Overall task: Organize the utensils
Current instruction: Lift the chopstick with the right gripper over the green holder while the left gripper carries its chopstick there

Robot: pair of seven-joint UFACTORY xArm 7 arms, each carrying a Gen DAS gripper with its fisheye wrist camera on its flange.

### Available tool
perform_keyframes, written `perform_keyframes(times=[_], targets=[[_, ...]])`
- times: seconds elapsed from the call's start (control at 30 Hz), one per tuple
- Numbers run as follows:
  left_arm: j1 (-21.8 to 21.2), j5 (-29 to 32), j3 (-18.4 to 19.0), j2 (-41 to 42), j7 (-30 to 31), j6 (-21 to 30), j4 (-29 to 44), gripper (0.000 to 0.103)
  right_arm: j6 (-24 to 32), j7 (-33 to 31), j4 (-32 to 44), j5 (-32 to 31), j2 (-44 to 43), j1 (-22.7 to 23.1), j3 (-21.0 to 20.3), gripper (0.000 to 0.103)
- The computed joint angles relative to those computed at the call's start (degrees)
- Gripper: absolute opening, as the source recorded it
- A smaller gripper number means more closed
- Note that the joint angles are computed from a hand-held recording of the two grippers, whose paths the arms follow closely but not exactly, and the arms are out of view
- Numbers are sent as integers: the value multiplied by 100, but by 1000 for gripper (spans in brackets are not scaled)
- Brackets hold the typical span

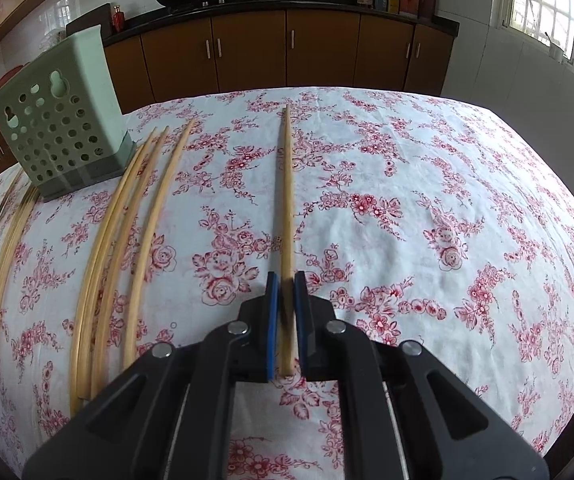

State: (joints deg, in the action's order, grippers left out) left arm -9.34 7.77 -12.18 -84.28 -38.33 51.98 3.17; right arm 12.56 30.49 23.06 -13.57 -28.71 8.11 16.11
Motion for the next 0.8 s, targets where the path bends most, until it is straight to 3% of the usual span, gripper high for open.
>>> perform_keyframes(times=[0.17,0.4,0.57,0.8], targets=[[-57,7,-46,-91,-14,330,88,8,37,-104,-135,174,-259,192,-192,8],[65,123,-42,-828,83,691,340,7,-91,-349,-304,343,-1129,218,-347,8],[384,242,-5,-1074,213,509,721,7,-305,-482,-252,546,-1540,167,-442,8],[914,335,21,-715,370,-220,1298,7,-554,-644,-8,750,-1750,18,-504,8]])
